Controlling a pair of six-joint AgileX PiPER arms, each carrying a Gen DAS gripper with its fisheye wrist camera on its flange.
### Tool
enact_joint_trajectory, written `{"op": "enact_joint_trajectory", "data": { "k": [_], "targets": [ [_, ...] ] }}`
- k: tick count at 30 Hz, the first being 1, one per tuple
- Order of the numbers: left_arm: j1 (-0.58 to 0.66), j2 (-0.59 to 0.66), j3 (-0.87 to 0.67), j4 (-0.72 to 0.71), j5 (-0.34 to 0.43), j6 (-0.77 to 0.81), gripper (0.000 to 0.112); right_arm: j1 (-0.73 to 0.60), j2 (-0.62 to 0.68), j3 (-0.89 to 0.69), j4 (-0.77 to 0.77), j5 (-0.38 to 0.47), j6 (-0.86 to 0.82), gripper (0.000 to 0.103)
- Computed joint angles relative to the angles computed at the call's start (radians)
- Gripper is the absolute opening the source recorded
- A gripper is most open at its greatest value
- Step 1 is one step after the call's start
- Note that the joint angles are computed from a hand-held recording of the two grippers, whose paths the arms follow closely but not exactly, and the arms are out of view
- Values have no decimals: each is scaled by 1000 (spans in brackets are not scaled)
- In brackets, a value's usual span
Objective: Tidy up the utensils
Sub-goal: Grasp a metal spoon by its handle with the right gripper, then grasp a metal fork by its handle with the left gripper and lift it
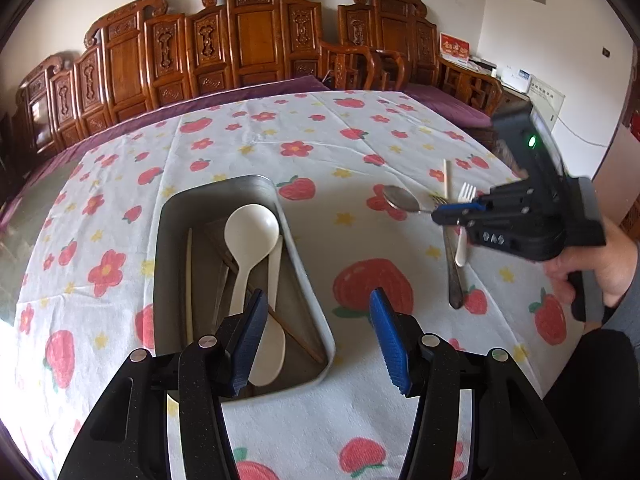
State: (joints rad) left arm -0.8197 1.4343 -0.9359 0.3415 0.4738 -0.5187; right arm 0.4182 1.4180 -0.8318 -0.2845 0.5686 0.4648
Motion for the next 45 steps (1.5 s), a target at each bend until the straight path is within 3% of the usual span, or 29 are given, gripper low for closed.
{"op": "enact_joint_trajectory", "data": {
  "k": [7,14,19,26,32,40,45],
  "targets": [
    [-74,5,-33,28,42,-91,51,0,-273,110,-26,90,62,7],
    [-150,108,-134,8,62,-107,51,10,-502,226,-68,202,146,7],
    [-182,218,-236,-2,84,-88,51,-97,-605,302,3,193,49,7],
    [-184,408,-437,-102,148,12,51,-354,-619,382,195,117,-256,7],
    [-178,560,-621,-151,199,72,47,-474,-598,416,290,76,-410,7],
    [-165,726,-852,-223,290,153,36,-502,-590,425,323,64,-457,7],
    [-149,774,-922,-275,297,174,31,-508,-584,429,348,60,-477,7]
  ]
}}
